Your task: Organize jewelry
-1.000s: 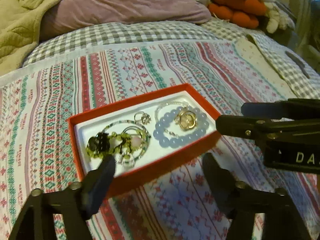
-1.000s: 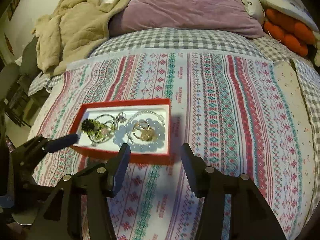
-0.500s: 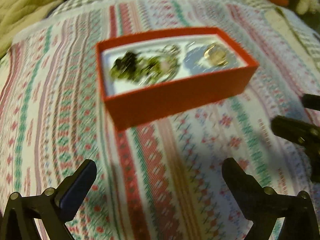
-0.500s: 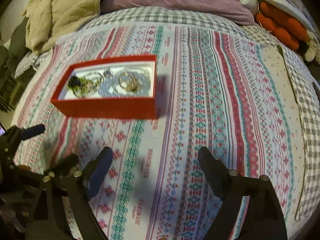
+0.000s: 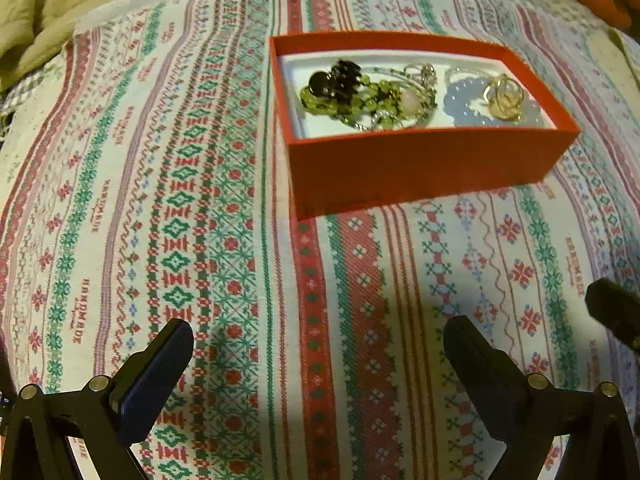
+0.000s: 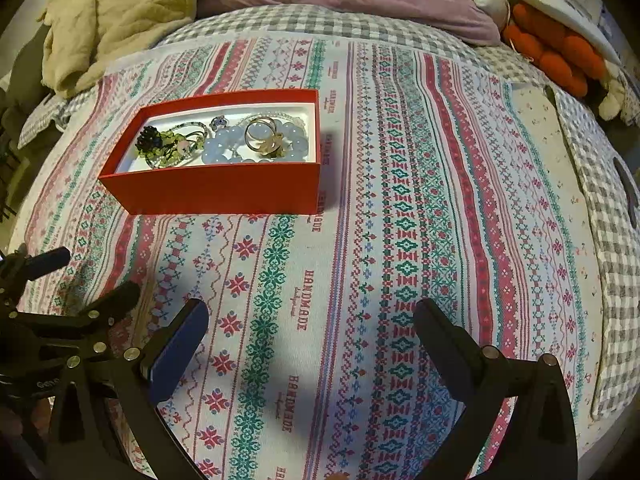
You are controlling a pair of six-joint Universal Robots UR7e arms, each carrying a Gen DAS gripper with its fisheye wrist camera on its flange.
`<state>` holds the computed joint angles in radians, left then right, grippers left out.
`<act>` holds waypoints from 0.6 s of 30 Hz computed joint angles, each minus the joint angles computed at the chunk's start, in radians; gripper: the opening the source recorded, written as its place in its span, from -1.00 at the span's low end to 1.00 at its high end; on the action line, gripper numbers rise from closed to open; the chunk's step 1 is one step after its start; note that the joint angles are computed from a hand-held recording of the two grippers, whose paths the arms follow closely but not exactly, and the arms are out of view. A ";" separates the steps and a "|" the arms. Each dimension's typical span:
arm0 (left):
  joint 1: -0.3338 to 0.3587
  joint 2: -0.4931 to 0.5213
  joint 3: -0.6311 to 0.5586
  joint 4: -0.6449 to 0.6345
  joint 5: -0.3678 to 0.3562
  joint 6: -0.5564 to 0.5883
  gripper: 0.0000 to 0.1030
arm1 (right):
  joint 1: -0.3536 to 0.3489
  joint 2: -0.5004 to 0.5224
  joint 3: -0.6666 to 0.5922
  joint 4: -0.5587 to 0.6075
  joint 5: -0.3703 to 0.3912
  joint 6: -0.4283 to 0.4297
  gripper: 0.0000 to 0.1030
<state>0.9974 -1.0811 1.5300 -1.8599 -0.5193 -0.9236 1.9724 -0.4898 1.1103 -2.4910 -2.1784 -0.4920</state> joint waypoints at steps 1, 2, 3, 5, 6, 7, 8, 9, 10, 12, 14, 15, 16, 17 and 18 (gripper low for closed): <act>-0.001 -0.001 0.000 -0.001 0.003 -0.001 0.99 | 0.000 0.003 -0.004 0.004 -0.002 0.002 1.00; -0.001 -0.002 0.002 -0.005 0.005 0.001 0.99 | 0.001 0.005 -0.006 0.005 -0.005 0.003 1.00; -0.002 -0.002 0.002 -0.006 0.009 0.001 0.99 | 0.001 0.007 -0.008 0.003 -0.010 0.003 1.00; -0.003 0.000 -0.001 0.004 0.023 -0.002 0.99 | 0.004 0.011 -0.008 -0.009 -0.021 -0.003 1.00; -0.003 0.001 -0.003 0.007 0.029 -0.002 0.99 | 0.005 0.014 -0.009 -0.015 -0.027 -0.009 1.00; -0.004 0.001 -0.002 0.010 0.030 -0.006 0.99 | 0.005 0.015 -0.010 -0.018 -0.029 -0.011 1.00; -0.004 0.001 -0.003 0.010 0.029 -0.006 0.99 | 0.005 0.017 -0.011 -0.017 -0.031 -0.012 1.00; -0.003 0.000 -0.003 0.009 0.027 -0.006 0.99 | 0.005 0.017 -0.011 -0.013 -0.031 -0.011 1.00; -0.004 0.001 -0.003 0.013 0.027 -0.010 0.99 | 0.005 0.017 -0.013 -0.010 -0.032 -0.010 1.00; -0.005 0.000 -0.002 0.020 0.029 -0.014 0.99 | 0.005 0.019 -0.012 -0.006 -0.036 -0.011 1.00; -0.006 0.000 -0.002 0.020 0.031 -0.013 0.99 | 0.004 0.020 -0.012 -0.006 -0.039 -0.013 1.00; -0.007 0.001 -0.002 0.019 0.031 -0.012 0.99 | 0.004 0.020 -0.011 -0.006 -0.040 -0.014 1.00; -0.006 0.001 -0.002 0.017 0.032 -0.010 0.99 | 0.004 0.020 -0.010 -0.006 -0.041 -0.016 1.00; -0.006 0.000 -0.002 0.016 0.032 -0.007 0.99 | 0.004 0.020 -0.009 -0.007 -0.041 -0.017 1.00; -0.006 0.001 -0.002 0.016 0.032 -0.007 0.99 | 0.004 0.020 -0.010 -0.007 -0.042 -0.017 1.00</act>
<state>0.9912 -1.0806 1.5284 -1.8437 -0.4869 -0.9307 1.9764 -0.4693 1.1004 -2.4979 -2.2206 -0.5094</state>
